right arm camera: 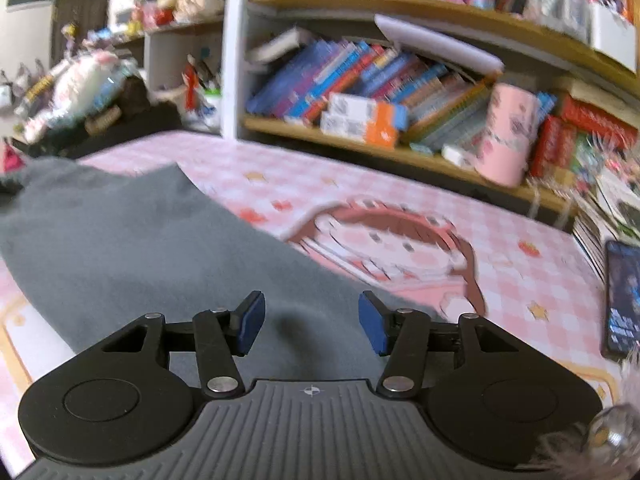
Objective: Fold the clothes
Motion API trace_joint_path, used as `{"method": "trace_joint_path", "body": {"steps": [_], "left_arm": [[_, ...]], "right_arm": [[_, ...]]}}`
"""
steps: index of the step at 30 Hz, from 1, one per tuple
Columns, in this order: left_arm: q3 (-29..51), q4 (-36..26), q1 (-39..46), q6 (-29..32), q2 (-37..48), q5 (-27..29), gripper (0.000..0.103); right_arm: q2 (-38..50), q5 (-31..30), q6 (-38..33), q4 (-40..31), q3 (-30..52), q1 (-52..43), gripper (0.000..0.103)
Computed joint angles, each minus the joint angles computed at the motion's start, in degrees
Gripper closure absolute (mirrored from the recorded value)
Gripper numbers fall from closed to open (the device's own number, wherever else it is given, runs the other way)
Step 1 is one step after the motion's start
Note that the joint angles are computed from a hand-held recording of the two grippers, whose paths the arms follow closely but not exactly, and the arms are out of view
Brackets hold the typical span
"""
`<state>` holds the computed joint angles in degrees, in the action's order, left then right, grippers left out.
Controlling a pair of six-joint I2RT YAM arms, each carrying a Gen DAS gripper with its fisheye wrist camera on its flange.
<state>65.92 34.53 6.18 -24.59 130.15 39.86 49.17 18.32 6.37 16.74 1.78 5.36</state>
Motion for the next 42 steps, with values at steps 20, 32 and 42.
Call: {"method": "trace_joint_path", "body": {"steps": [20, 32, 42], "left_arm": [[-0.8, 0.5, -0.6, 2.7, -0.4, -1.2, 0.074], [-2.4, 3.1, -0.7, 1.3, -1.8, -0.6, 0.089], [-15.3, 13.6, -5.4, 11.6, -16.6, -1.1, 0.089]], "right_arm": [[42.2, -1.1, -2.7, 15.0, 21.1, 19.5, 0.053], [44.0, 1.3, -1.4, 19.5, 19.4, 21.0, 0.053], [43.6, -1.4, -0.3, 19.8, 19.1, 19.3, 0.052]]}}
